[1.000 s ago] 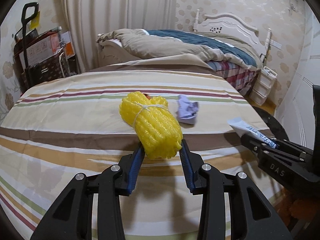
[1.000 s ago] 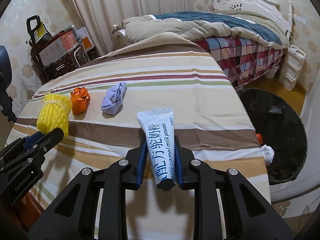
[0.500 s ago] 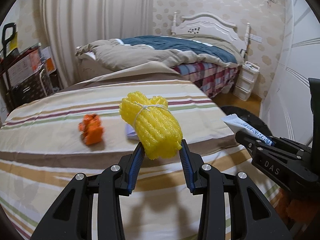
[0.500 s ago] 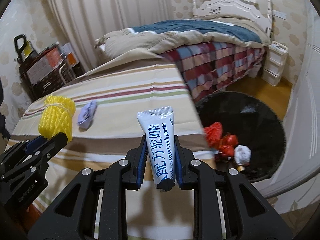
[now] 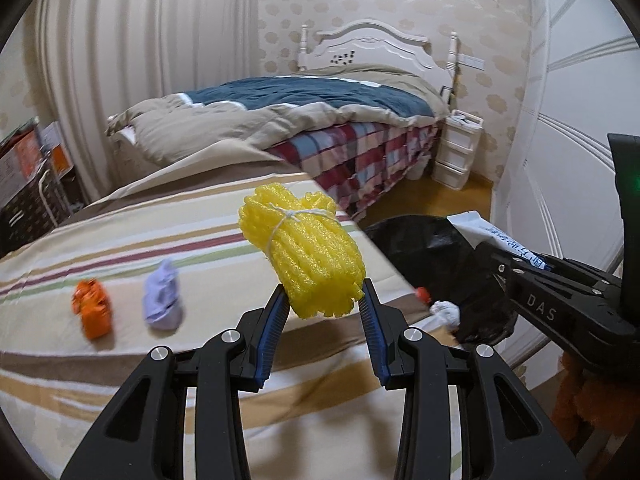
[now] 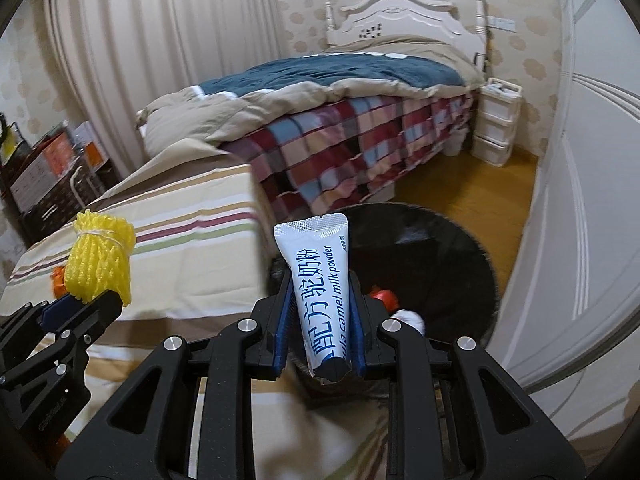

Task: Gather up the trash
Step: 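Carry the tube and yellow net to the black bin and release both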

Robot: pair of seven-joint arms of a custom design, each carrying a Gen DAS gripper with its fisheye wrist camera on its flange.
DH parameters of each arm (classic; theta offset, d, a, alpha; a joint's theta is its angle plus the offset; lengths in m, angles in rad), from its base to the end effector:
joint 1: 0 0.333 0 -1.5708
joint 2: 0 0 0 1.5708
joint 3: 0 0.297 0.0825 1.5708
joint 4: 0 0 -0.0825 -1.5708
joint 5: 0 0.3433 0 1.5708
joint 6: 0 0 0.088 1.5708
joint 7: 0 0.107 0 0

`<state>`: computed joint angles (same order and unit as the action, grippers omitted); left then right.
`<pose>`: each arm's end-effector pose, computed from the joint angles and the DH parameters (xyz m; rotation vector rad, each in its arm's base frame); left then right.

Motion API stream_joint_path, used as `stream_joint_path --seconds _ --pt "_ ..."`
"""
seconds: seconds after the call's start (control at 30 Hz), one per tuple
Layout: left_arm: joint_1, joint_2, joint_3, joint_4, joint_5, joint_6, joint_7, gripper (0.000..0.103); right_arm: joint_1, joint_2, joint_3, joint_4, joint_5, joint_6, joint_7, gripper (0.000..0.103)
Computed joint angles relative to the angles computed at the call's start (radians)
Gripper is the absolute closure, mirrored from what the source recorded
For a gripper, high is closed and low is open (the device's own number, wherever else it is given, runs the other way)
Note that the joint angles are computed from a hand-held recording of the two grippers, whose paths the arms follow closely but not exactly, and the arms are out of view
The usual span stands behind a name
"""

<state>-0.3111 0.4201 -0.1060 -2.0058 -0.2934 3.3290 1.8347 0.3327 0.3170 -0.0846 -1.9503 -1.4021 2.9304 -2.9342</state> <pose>0.5810 -0.2160 0.3654 -1.4292 2.0142 -0.9930 0.5540 0.2084 0.3607 -1.5065 1.8597 -0.7351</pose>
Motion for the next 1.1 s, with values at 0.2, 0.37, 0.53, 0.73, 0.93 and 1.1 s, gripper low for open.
stream_joint_path --seconds 0.2,0.37,0.53,0.73,0.93,1.1 --pt "-0.058 0.051 0.032 0.087 0.017 -0.034 -0.002 0.064 -0.019 0.000 -0.013 -0.001 -0.019 -0.023 0.017 0.079" --pt "-0.105 0.101 0.065 0.171 0.041 -0.067 -0.019 0.064 -0.040 0.013 -0.022 0.004 -0.018 -0.021 0.027 0.079" --pt "-0.142 0.158 0.099 0.263 0.069 -0.111 -0.051 0.064 -0.055 0.033 -0.032 0.018 -0.009 -0.016 0.030 0.079" --pt "-0.196 0.216 0.157 0.351 0.126 -0.161 -0.117 0.064 -0.069 0.063 -0.049 0.030 0.032 -0.005 0.010 0.079" --pt "-0.223 0.267 0.188 0.427 0.189 -0.210 -0.187 0.064 -0.063 0.088 -0.073 0.046 0.067 0.007 -0.002 0.079" --pt "-0.227 0.290 0.197 0.458 0.239 -0.236 -0.231 0.060 -0.058 0.104 -0.084 0.053 0.103 0.009 -0.032 0.075"
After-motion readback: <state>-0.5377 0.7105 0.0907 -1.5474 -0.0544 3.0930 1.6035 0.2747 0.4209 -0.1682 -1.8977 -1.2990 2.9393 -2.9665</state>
